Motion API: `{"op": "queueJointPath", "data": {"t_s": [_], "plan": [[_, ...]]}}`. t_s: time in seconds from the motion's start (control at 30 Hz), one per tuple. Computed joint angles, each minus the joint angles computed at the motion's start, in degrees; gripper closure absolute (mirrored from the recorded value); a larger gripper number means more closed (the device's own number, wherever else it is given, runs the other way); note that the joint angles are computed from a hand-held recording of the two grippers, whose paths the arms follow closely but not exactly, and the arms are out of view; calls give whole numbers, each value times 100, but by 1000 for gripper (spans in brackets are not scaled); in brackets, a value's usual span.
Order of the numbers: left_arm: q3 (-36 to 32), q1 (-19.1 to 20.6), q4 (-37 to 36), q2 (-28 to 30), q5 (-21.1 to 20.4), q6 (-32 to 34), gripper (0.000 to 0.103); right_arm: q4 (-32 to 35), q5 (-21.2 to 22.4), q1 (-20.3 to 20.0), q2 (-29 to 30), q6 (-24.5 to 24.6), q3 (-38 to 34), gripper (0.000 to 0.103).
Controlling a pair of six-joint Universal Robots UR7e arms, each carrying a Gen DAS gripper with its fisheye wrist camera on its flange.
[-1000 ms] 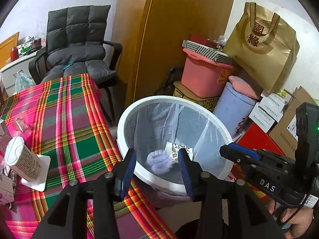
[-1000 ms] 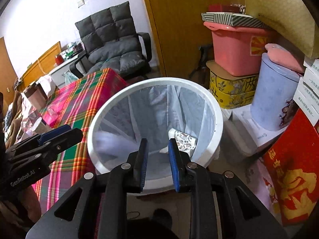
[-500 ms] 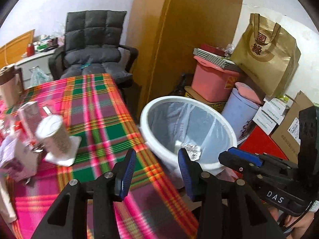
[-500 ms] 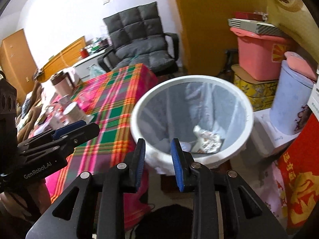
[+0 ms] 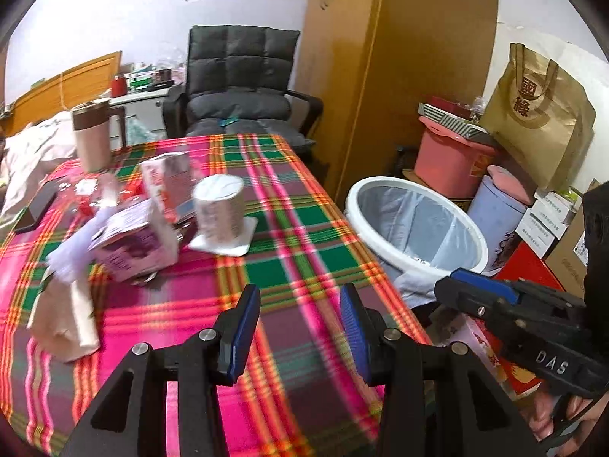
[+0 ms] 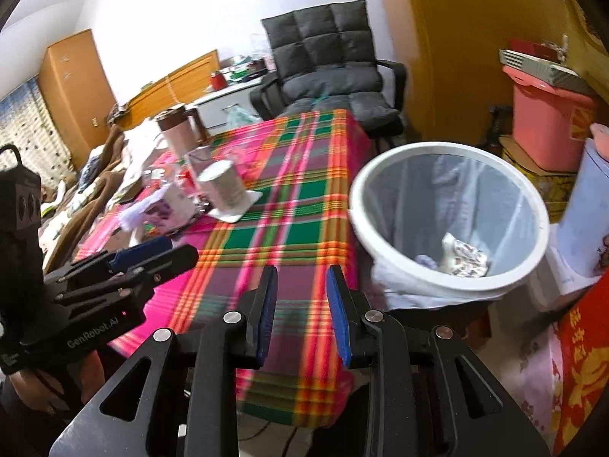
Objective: Collect trash
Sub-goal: 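Move both open grippers back over the table items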
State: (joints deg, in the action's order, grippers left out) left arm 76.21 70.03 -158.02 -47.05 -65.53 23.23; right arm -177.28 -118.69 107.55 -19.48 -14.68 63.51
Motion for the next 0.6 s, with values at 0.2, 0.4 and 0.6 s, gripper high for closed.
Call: {"op": "queueJointPath", "data": {"t_s": [0.2, 0.4, 0.6], "plan": [[299, 84, -229, -282, 207, -47, 60, -20, 243, 66, 109, -50, -92, 47], [355, 189, -438, -410, 531, -102, 60, 164, 354, 121, 298, -174, -406, 47], [258, 286, -642, -437, 859, -147, 60, 413, 428, 168, 515, -386, -780, 46]]}}
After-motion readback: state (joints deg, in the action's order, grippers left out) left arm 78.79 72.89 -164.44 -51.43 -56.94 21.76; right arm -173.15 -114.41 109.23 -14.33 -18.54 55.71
